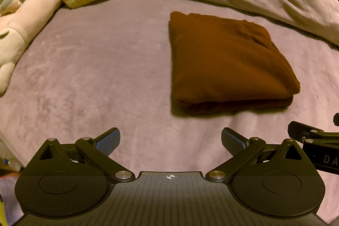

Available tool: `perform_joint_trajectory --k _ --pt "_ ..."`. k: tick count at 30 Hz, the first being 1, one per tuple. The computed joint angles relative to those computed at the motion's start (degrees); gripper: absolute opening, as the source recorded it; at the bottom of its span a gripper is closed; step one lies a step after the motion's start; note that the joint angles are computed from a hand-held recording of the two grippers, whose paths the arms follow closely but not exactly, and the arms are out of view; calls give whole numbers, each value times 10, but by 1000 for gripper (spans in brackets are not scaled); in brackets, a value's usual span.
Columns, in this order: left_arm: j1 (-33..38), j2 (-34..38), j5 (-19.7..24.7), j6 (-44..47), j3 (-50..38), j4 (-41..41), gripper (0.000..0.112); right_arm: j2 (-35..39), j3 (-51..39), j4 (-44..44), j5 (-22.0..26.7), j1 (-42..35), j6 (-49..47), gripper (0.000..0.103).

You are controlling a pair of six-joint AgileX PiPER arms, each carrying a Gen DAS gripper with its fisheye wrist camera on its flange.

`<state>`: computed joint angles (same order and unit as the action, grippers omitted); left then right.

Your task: Fold small clothes

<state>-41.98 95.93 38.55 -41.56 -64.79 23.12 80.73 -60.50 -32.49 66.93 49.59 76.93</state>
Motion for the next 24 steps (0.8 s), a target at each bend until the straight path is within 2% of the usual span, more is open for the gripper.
perform_joint_trajectory --k 24 --pt "11 -3 -17 26 10 -28 103 4 -4 -7 8 7 6 99"
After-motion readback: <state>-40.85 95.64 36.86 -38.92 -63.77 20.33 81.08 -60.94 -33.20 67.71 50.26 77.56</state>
